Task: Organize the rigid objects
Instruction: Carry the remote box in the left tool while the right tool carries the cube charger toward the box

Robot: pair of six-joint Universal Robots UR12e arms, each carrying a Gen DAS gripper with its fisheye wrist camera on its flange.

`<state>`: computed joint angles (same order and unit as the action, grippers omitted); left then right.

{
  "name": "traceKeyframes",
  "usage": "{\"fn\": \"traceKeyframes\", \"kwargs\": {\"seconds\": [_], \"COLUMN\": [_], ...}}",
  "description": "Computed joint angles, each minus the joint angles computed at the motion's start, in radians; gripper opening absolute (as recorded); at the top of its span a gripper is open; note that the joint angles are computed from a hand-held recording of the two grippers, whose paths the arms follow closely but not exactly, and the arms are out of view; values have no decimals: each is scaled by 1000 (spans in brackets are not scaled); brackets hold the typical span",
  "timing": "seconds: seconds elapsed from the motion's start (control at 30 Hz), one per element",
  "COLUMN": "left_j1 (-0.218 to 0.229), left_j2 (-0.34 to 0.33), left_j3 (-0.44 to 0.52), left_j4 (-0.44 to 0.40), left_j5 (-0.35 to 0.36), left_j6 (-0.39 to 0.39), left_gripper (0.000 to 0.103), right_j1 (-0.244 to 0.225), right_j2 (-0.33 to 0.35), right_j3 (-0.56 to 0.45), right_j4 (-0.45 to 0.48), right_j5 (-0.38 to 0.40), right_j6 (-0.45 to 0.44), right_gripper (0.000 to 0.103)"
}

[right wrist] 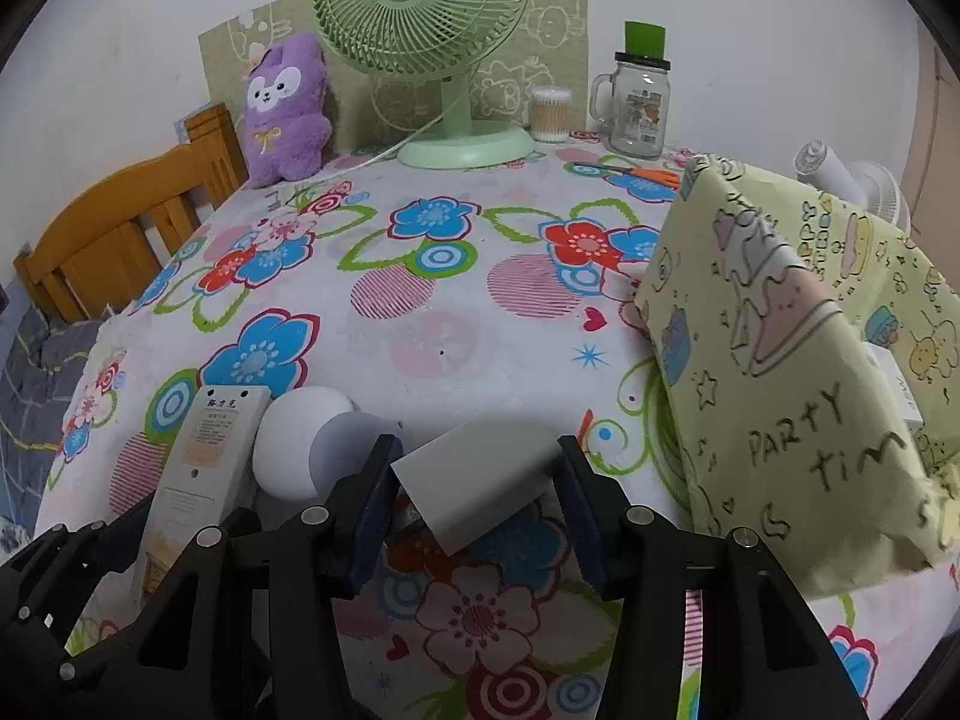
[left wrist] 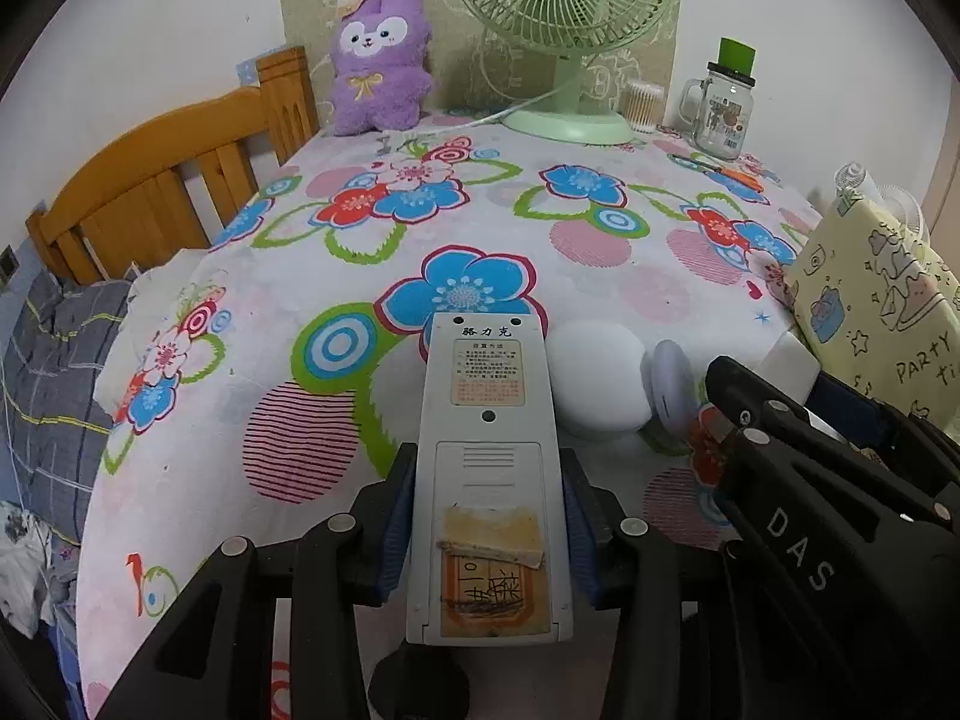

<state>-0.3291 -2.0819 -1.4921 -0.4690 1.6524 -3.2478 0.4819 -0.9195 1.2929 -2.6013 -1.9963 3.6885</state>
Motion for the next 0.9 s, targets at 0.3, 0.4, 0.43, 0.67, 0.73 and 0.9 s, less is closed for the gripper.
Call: {"fn": "traceKeyframes", "kwargs": {"seconds": [0.3,0.4,0.43,0.67,0.73,0.9], "left_j1": [-9,-11,-11,-18,-21,-26], "left_j2": [25,37,40,61,67,80], "left_j3": [-27,-39,-42,-63,-68,-82], "left_j4": [40,56,59,85,91,111], "left_j5": [24,29,30,39,44,54], "left_j6": [7,6,7,7,8,7], "left_gripper": [45,45,45,45,45,45], "right_j1": [11,15,16,25,29,36], "right_j2": [-26,-35,-38,-62,-69,-87], "right_j3": [32,42,46,75,83,105], "right_j4": [-35,-53,-58,-90,-96,-114], "right_j5": [-32,-43,-46,-65,-75,-96], "right_j6": [0,-2,-3,-1,-2,-6], "right_gripper": [55,55,55,55,55,55]}}
